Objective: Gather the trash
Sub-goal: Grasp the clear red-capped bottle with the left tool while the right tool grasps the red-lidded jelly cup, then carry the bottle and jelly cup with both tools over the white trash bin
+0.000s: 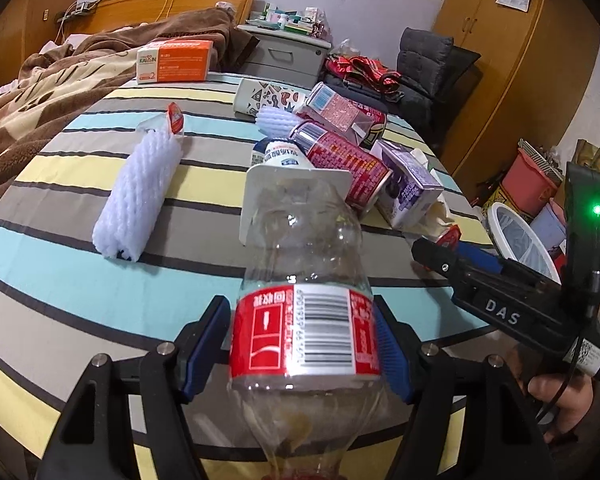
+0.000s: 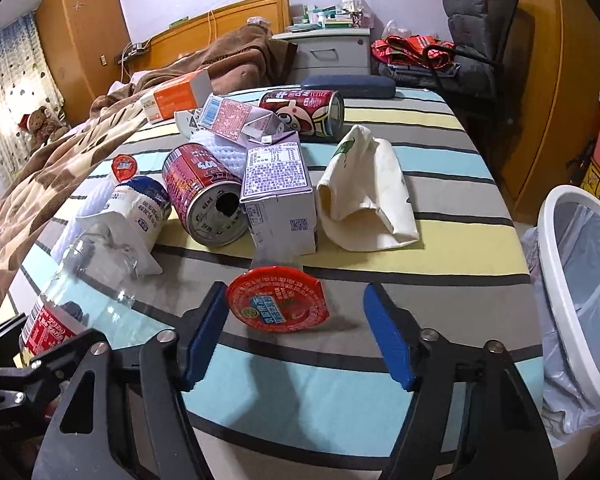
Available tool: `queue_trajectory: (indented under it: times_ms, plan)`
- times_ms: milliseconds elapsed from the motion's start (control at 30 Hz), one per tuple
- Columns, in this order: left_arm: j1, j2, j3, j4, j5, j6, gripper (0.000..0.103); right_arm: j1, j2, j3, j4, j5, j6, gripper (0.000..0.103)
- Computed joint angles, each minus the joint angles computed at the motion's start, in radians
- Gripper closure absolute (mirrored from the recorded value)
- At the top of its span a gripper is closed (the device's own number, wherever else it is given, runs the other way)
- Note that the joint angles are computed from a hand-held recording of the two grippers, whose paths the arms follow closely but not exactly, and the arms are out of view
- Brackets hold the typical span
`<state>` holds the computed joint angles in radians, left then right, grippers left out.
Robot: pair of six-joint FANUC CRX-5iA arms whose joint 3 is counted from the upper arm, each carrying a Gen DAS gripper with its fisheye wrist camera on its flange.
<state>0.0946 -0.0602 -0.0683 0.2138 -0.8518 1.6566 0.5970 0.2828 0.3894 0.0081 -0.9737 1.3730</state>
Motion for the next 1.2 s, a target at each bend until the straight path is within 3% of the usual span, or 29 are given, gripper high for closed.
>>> queue_trajectory:
  times_ms: [167,233,1200]
  plan:
    - [-0.007,0.010,0.012,-0.005,-0.017,-0.001,0.032,-0.001,-0.004,-0.007,-0.006,0.010,0.006,0.056]
    - [-0.008,0.006,0.007,0.000,-0.011,0.000,0.039,0.001,-0.011,-0.020,0.000,0.025,0.002,0.056]
    - [-0.089,-0.003,0.080,-0.034,0.008,0.003,0.039,-0.047,-0.161,-0.155,-0.042,0.153,-0.041,0.056]
